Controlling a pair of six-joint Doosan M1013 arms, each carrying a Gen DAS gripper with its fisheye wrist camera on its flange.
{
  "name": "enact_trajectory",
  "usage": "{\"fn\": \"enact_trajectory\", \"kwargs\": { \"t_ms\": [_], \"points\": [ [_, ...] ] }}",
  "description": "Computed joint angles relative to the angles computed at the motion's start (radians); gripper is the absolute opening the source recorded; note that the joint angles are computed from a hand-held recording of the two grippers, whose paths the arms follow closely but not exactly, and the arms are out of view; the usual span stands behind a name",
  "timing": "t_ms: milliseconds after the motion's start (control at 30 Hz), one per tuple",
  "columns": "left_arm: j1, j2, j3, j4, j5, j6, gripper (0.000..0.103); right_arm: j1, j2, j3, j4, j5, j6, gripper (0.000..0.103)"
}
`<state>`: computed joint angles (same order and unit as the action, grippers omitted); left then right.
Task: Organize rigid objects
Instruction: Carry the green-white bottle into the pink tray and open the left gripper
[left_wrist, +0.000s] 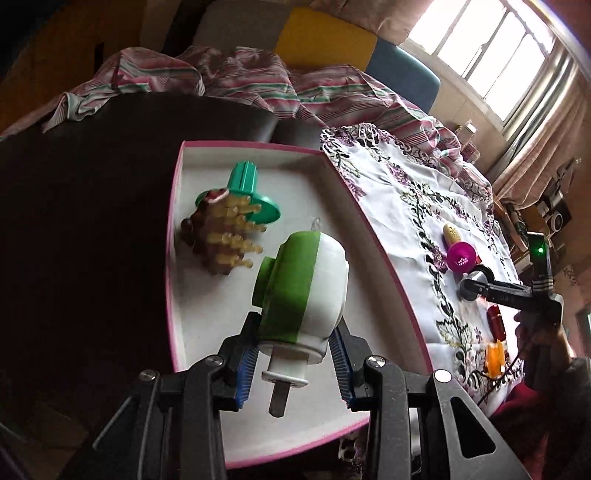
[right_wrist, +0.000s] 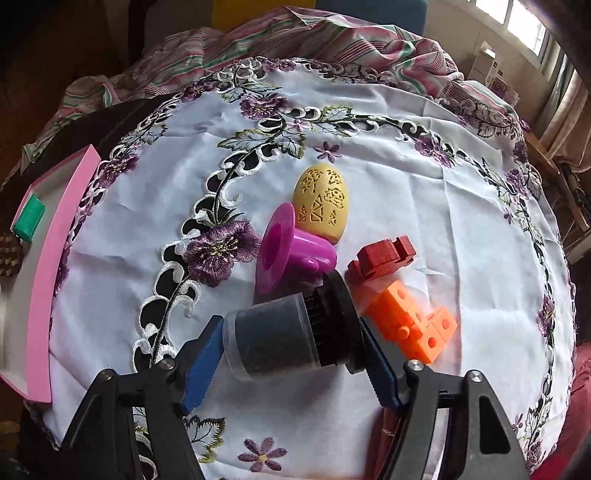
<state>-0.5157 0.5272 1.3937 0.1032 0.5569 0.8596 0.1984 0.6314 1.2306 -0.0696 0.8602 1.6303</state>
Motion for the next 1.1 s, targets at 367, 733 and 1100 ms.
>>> {"fn": "enact_trajectory", "kwargs": {
  "t_ms": [367,733,1100],
  "points": [
    [0.024,0.144,-0.252,0.060,0.088,-0.016,0.037,0.000,-0.001,0.002,-0.001,-0.001,0.000,0.072],
    [0.043,0.290,-0.476,0.128,0.288,-0.035,0.038,-0.001,0.001,0.000,0.001,-0.002,-0.010,0.072],
    [0.013,0.222,-0.364,0.284,0.221,-0.128,0.052,0.003,0.000,0.002,-0.014,-0.009,-0.017,0.072]
  ]
}}
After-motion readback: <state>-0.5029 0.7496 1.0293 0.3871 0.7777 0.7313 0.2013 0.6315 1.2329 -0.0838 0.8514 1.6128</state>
